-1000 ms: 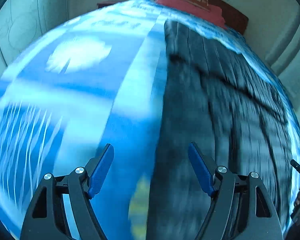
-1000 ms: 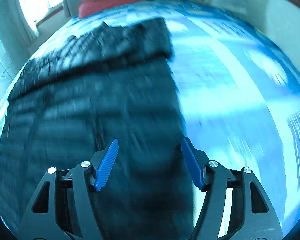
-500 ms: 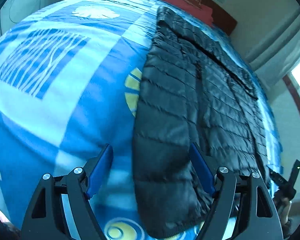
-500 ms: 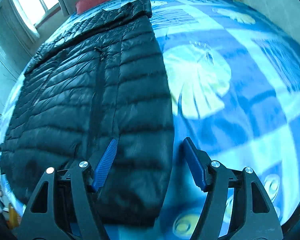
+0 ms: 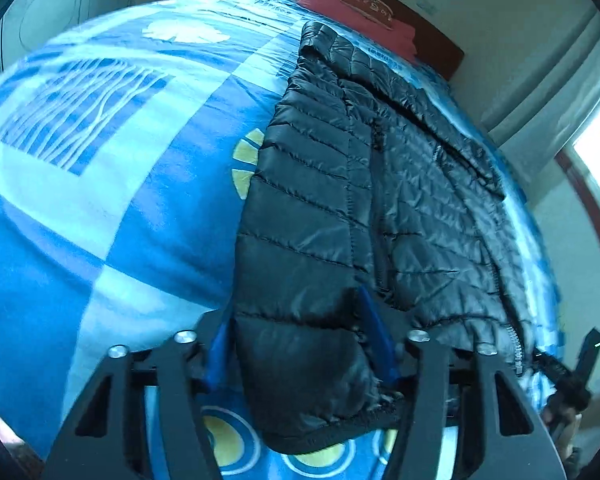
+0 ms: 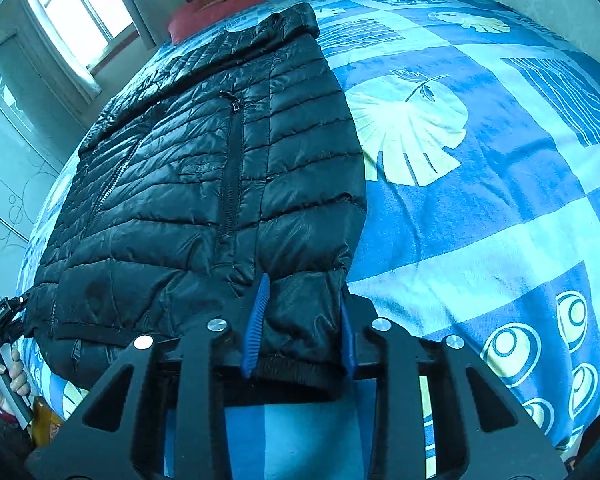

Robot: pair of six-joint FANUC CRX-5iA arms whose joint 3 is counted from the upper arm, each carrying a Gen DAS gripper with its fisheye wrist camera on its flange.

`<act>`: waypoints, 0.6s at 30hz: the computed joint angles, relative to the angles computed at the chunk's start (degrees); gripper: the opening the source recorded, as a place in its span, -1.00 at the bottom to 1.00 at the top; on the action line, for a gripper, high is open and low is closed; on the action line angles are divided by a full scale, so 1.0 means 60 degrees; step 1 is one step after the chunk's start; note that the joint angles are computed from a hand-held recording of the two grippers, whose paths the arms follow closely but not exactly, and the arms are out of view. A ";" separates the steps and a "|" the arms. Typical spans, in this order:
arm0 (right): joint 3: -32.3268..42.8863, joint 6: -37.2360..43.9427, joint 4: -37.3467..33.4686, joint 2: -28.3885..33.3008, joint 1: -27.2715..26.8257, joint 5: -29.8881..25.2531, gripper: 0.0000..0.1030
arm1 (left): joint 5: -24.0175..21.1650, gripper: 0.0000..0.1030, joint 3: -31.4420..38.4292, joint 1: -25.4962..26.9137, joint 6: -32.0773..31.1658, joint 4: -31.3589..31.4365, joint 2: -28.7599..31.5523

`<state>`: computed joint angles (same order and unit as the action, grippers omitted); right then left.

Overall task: Fold large clothes
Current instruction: 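Grasp the jacket hem with the right tool while the left tool grasps it too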

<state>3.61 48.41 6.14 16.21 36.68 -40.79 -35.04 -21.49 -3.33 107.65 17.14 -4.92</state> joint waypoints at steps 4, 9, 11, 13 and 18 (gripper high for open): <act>-0.0063 0.0068 -0.0146 -0.0082 -0.0005 0.0213 -0.61 | 0.0127 -0.14 -0.0127 0.0009 -0.0205 0.0294 -0.0010; -0.0123 0.0160 -0.0510 -0.0225 -0.0074 0.0434 -0.72 | 0.0226 -0.47 -0.0223 0.0004 -0.0303 0.0398 -0.0108; -0.0140 0.0185 -0.0652 -0.0297 -0.0109 0.0518 -0.76 | 0.0314 -0.56 -0.0294 -0.0007 -0.0280 0.0476 -0.0215; -0.0209 0.0175 -0.0688 -0.0413 -0.0121 0.0645 -0.78 | 0.0444 -0.64 -0.0377 -0.0034 -0.0312 0.0539 -0.0349; -0.0286 0.0301 -0.1051 -0.0709 -0.0193 0.0820 -0.81 | 0.0608 -0.72 -0.0491 -0.0069 -0.0359 0.0669 -0.0651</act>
